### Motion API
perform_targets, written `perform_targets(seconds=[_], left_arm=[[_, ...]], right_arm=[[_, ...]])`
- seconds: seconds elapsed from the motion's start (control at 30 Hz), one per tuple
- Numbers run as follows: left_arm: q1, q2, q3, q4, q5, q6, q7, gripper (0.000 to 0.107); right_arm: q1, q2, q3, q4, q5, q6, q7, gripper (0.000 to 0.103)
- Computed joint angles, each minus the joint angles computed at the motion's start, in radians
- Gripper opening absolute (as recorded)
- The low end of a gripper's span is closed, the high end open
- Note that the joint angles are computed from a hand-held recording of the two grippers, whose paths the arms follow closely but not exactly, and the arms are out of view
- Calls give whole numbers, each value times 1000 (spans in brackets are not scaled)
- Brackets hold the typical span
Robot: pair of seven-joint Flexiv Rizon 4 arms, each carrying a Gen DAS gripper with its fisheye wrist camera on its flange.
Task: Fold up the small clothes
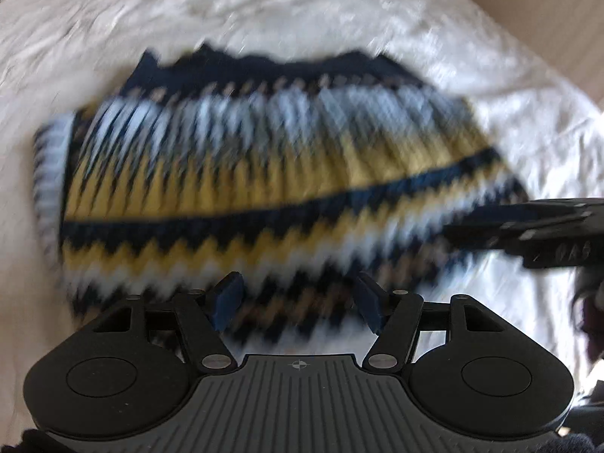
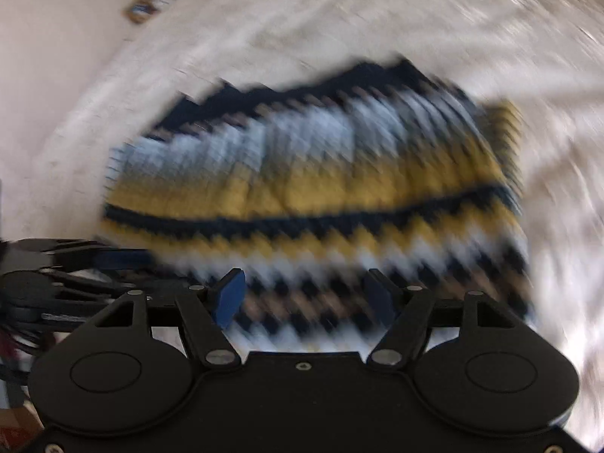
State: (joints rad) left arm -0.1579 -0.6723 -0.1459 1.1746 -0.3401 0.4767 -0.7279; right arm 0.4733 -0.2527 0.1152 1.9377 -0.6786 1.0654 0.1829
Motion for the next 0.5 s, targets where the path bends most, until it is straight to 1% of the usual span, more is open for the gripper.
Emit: perform_targets(seconds=[0.1, 0.17, 0.23, 0.27, 0.3, 0.4, 0.5], left_arm=[[18, 16, 13, 30, 6, 12, 7, 63], [29, 19, 17, 29, 6, 4, 6, 63], [38, 30, 17, 35, -4, 5, -3, 64], [42, 38, 16, 45, -12, 11, -9, 64], [45, 47, 15, 53, -21, 14, -19, 65], [65, 87, 12, 96, -56, 11, -39, 66], [63, 124, 15, 135, -61, 13, -46, 67]], right_arm=[[13, 50, 17, 55, 23, -80, 112, 73], [13, 81, 26, 85, 8, -105, 187, 73], [9, 114, 31, 110, -43, -114, 277, 77], [6, 128, 37, 117, -67, -125, 310, 84], [2, 139, 43, 121, -90, -135, 334, 90], [-7, 165, 65, 122, -137, -169, 375, 90], [-15, 173, 79, 122, -168, -173, 401, 92]])
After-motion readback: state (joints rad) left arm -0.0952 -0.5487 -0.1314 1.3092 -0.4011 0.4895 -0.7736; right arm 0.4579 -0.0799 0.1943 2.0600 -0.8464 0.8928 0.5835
